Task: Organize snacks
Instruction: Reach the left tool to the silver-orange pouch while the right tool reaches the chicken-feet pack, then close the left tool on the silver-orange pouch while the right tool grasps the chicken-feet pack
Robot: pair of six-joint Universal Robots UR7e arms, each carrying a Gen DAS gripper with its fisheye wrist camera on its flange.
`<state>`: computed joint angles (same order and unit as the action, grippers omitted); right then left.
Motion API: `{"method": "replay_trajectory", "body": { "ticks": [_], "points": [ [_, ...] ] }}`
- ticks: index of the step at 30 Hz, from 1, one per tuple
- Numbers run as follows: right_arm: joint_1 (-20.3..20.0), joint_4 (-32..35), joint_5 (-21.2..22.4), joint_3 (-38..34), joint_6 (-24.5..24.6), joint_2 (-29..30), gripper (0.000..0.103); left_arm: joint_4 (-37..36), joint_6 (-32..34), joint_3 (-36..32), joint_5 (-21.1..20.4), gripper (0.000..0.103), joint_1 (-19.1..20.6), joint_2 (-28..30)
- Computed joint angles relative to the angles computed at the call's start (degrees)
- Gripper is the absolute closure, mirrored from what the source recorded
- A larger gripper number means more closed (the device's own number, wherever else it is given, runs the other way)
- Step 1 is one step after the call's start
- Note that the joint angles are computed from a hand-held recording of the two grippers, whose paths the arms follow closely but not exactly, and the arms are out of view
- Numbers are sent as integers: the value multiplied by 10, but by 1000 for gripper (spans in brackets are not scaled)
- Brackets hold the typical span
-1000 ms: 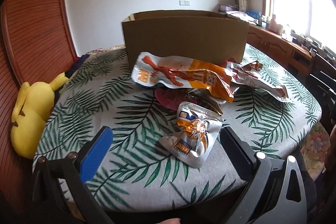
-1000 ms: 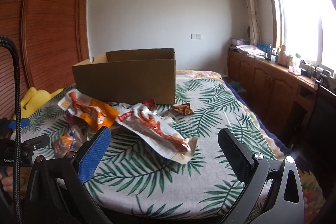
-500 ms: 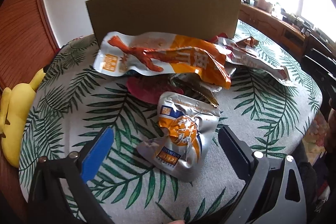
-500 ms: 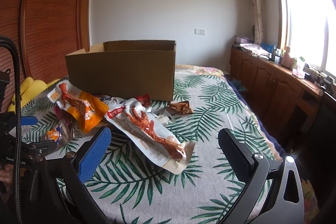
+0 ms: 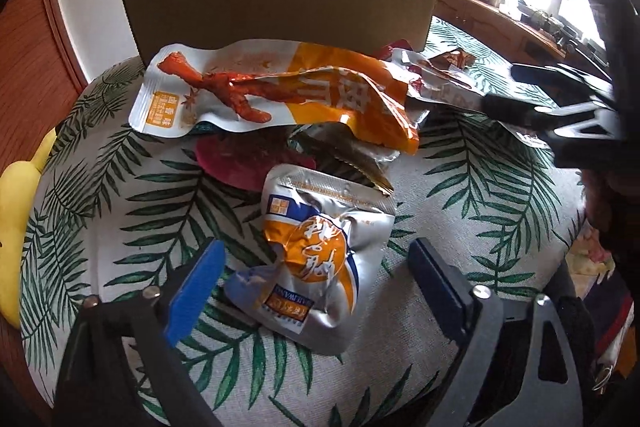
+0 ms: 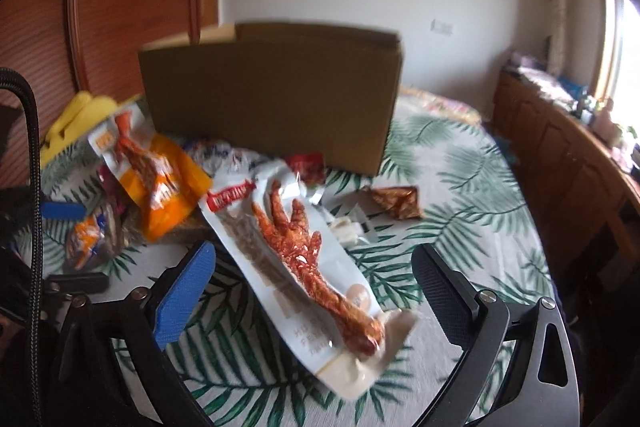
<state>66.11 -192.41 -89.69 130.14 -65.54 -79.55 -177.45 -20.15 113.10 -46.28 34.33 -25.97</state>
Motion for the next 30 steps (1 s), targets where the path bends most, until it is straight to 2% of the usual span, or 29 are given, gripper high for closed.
{"method": "replay_trajectory", "body": {
  "ticks": [4, 6, 10, 14, 19, 23, 25, 30],
  "points": [
    [13, 71, -37, -38, 1, 15, 4, -15, 10, 8, -2, 33, -4, -2],
    [20, 102, -54, -57, -1, 23, 4, -21, 12, 14, -2, 35, -7, -3],
    [30, 118, -88, -75, -1, 40, 4, -42, 18, 24, -1, 46, -12, -3],
    [38, 120, -116, -85, -6, 56, 4, -40, 9, 29, 2, 47, -14, -5],
    [35, 135, -108, -86, 0, 49, 6, -66, -7, 41, -4, 47, -15, -7],
    [27, 135, -89, -83, 3, 40, 21, -84, -15, 50, -8, 47, -17, -9],
    [24, 133, -79, -77, -4, 35, 32, -89, -15, 52, -7, 47, -18, -9],
    [19, 135, -70, -73, -10, 27, 37, -111, -17, 59, -2, 47, -23, -9]
  ]
}}
